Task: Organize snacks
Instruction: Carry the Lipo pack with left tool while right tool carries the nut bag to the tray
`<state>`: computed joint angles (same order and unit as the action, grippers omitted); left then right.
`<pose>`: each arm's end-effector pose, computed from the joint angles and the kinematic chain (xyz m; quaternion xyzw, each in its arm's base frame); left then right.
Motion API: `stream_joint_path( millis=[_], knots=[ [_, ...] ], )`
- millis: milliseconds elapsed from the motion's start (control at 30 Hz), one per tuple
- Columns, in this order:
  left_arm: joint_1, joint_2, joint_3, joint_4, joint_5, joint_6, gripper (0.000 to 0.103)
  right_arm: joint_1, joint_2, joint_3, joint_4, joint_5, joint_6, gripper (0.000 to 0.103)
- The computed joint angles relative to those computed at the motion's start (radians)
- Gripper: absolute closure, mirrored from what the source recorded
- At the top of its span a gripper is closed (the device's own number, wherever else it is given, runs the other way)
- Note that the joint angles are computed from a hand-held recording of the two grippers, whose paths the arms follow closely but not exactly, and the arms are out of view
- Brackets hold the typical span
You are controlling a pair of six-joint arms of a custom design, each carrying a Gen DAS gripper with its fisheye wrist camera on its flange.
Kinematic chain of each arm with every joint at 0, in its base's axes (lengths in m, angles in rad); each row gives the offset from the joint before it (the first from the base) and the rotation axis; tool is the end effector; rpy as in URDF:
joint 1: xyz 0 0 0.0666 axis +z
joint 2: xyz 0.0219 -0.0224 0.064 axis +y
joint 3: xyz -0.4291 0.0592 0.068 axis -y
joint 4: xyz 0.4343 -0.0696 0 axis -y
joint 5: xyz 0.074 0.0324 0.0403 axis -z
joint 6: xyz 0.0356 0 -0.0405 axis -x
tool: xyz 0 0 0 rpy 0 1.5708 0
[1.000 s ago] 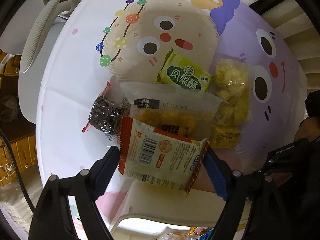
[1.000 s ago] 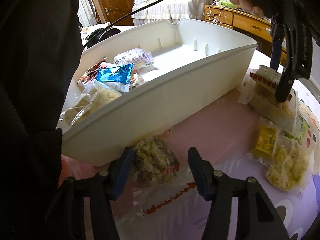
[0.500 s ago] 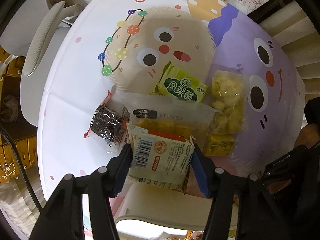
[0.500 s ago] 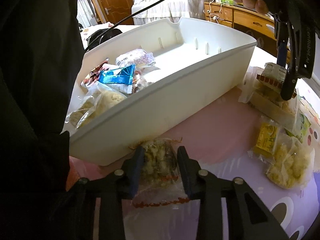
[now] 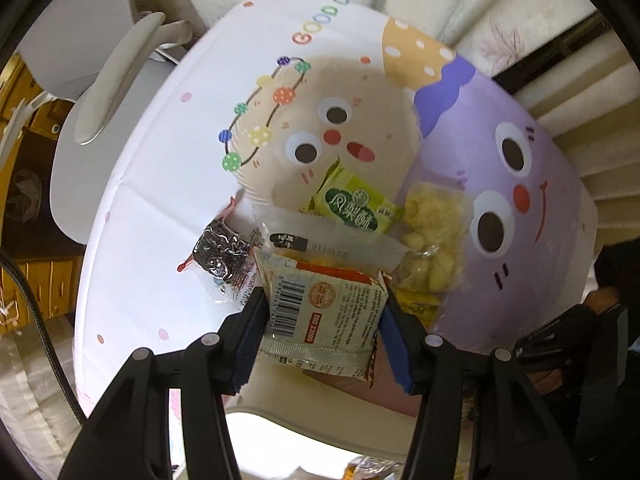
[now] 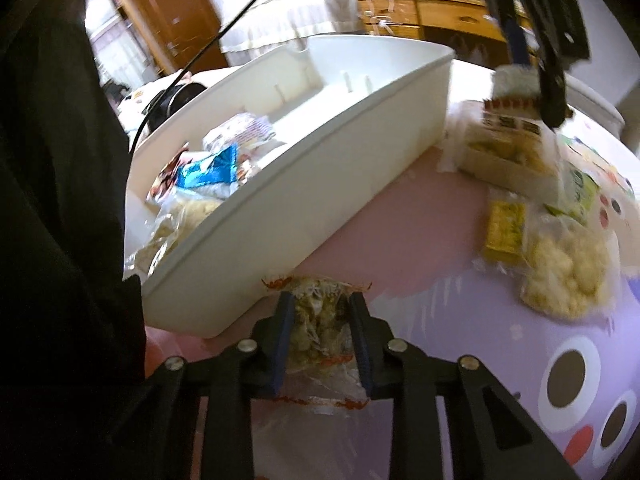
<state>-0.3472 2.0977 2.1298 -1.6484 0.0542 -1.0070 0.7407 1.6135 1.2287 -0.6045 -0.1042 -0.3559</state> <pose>0.6813 -0.2490 0.3718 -0.6257 -0.7793 0.0330 0.0127 0.4189 0.3875 0.3018 -0.1976 0.9362 0.1918 0.2183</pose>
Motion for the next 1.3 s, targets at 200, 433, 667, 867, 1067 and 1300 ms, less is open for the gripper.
stream_joint_path(
  millis=[200, 433, 667, 867, 1067, 1300],
  knots=[
    [0.013, -0.014, 0.028, -0.028, 0.043, 0.021, 0.050, -0.014, -0.022, -0.013, -0.007, 0.037, -0.108, 0.103],
    [0.029, -0.083, -0.026, -0.018, 0.102, 0.070, 0.050, -0.020, -0.067, -0.064, 0.028, 0.025, -0.220, 0.102],
    [0.064, -0.149, -0.055, -0.033, 0.160, 0.090, 0.050, 0.012, -0.077, -0.064, -0.002, 0.053, -0.205, 0.086],
    [0.106, -0.217, -0.108, -0.028, 0.194, 0.116, 0.050, 0.046, -0.059, -0.045, -0.033, 0.086, -0.160, 0.054],
    [0.179, -0.281, -0.167, -0.030, 0.198, 0.166, 0.050, 0.076, -0.012, -0.007, -0.080, 0.140, -0.142, 0.052],
    [0.281, -0.350, -0.250, -0.020, 0.199, 0.242, 0.050, 0.089, 0.016, 0.003, -0.090, 0.190, -0.136, 0.050]
  ],
)
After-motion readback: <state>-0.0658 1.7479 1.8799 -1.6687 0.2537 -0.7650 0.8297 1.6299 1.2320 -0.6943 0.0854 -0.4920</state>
